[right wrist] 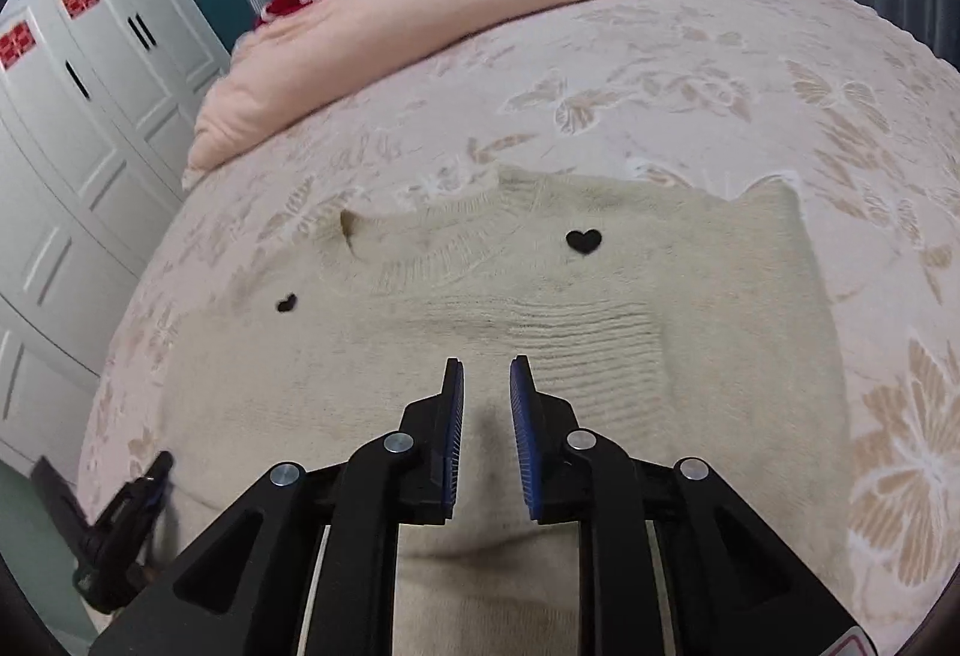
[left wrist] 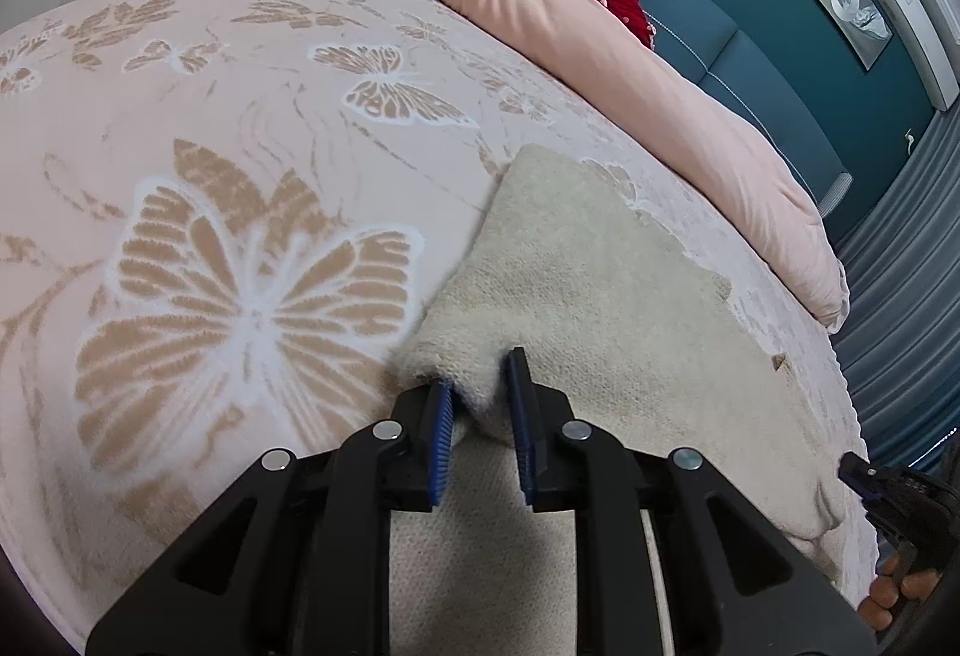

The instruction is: Fold small clothes

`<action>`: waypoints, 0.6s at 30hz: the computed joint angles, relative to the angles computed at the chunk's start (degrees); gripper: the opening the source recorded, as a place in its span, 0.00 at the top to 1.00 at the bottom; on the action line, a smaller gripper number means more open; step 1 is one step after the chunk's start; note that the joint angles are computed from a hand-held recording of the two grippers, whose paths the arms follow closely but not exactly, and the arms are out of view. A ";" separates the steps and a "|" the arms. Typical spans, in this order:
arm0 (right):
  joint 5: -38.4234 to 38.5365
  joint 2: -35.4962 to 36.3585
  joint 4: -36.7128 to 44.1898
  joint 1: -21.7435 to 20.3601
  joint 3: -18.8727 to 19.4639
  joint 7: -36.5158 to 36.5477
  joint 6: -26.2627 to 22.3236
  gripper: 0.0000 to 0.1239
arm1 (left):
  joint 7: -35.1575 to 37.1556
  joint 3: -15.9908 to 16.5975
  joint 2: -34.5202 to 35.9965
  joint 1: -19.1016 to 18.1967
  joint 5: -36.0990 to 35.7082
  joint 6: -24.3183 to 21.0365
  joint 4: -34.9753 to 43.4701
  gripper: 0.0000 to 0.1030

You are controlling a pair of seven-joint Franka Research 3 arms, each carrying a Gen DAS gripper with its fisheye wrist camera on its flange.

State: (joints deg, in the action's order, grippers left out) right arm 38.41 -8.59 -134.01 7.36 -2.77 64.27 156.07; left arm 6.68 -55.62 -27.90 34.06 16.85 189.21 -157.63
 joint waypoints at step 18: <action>-7.60 19.23 22.88 13.63 9.49 3.67 -9.39 0.88 | 3.68 -5.70 -0.80 3.95 -8.39 7.72 -2.79 0.82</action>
State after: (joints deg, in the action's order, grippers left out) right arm 30.82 10.64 -111.14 21.00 6.72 67.93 146.67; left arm 10.36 -61.32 -28.70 38.01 8.46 196.94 -160.42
